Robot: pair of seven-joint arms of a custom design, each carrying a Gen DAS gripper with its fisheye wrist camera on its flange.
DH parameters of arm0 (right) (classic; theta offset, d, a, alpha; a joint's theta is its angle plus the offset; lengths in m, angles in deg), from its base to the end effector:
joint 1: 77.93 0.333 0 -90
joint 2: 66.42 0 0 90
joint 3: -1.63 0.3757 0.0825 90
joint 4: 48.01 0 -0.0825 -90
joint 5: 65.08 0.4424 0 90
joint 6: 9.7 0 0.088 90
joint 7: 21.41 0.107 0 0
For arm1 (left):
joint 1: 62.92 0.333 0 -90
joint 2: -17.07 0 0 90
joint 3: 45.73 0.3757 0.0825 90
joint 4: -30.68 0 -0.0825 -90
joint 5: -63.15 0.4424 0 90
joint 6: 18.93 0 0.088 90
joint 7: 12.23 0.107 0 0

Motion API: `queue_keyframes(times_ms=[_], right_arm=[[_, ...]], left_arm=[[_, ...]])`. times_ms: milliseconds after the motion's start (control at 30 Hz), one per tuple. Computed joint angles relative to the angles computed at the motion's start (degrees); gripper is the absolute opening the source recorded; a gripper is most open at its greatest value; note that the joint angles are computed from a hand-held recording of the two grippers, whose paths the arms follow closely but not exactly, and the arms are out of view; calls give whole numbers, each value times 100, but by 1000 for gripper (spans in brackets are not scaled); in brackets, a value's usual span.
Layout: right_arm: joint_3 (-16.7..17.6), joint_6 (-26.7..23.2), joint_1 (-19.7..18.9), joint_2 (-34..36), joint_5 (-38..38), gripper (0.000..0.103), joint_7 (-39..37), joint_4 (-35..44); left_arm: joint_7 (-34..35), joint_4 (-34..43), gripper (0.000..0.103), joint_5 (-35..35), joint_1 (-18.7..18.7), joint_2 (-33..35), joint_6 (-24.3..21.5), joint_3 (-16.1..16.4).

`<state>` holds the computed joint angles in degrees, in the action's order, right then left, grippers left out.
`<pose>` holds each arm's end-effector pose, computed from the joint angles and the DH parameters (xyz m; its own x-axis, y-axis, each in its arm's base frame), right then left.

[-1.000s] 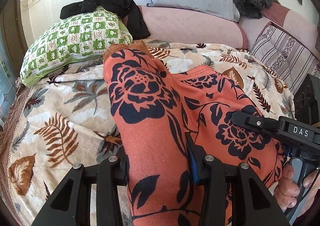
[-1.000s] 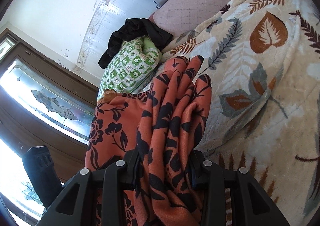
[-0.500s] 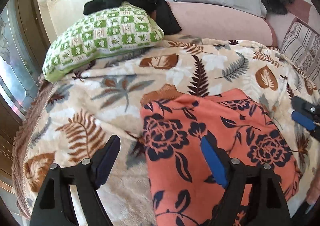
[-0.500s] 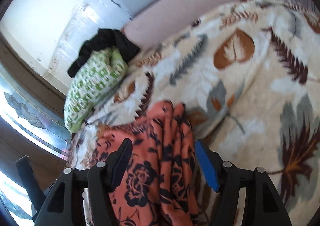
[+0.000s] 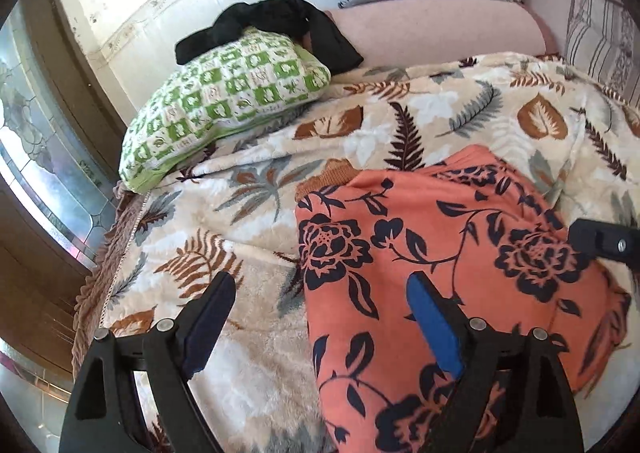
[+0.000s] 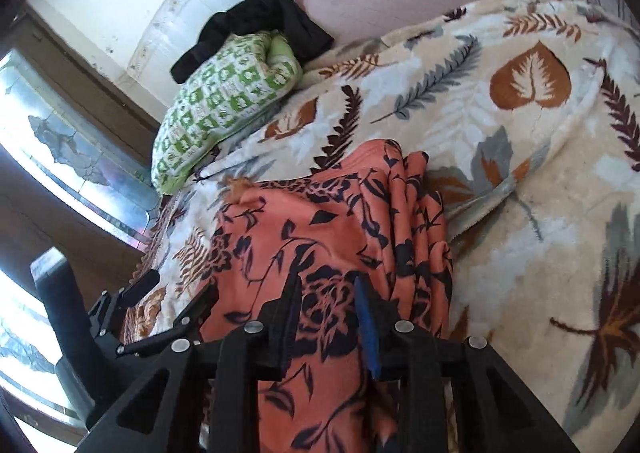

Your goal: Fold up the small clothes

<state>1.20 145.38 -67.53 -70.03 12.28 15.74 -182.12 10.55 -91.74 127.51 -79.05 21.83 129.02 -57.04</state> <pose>0.5531 0.0628 0.4072 0.1207 -0.8288 -0.5463 -0.8271 0.2204 -0.5171 0.5523 -0.3028 0.4233 -0.0629 -0.9551 -0.2895 -0.7189 0.2446 -0.6507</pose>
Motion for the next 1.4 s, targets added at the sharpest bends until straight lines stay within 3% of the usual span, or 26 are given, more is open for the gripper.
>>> queue_keyframes(times_ms=[67,167,200,233,333,500,533,600,633,700,900,1100,1400], right_arm=[[-32,177,156,-334,55,30,-246,-286],[308,-44,-85,-75,-2038,30,1530,-433],[307,24,-74,-52,-2284,31,1750,-495],[131,181,138,-184,-2127,30,1687,-579],[-92,65,296,-689,-1461,30,1220,-751],[-269,672,586,-1410,-597,31,509,-1070],[-269,854,611,-1530,-597,35,492,-1122],[-265,1389,755,-1812,-520,55,388,-1245],[-355,1661,964,-1977,-217,75,97,-1300],[-502,2044,1246,-2241,146,77,-313,-1345],[-541,2464,1483,-2864,-316,77,-25,-1585],[284,2533,750,-3167,-1398,77,1052,-1851],[247,2914,1151,-3484,-2080,77,1407,-1993]], left_arm=[[-298,-215,93,117,-39,-355,-51,-52],[-610,-509,93,286,20,-876,18,-206],[-641,-591,93,263,52,-1047,57,-261],[-634,-650,93,200,88,-1188,94,-314],[-696,-805,93,181,225,-1572,188,-489],[-621,-901,93,-36,380,-1971,244,-744],[-660,-907,93,-55,417,-2028,230,-804],[-720,-903,93,-54,485,-2114,212,-908],[-749,-903,93,-48,511,-2149,196,-955],[-772,-904,93,-79,541,-2220,206,-1012],[-776,-920,93,-266,638,-2429,209,-1132],[-846,-992,93,-347,769,-2712,4,-1285],[-853,-1176,93,-496,965,-3291,-222,-1430]])
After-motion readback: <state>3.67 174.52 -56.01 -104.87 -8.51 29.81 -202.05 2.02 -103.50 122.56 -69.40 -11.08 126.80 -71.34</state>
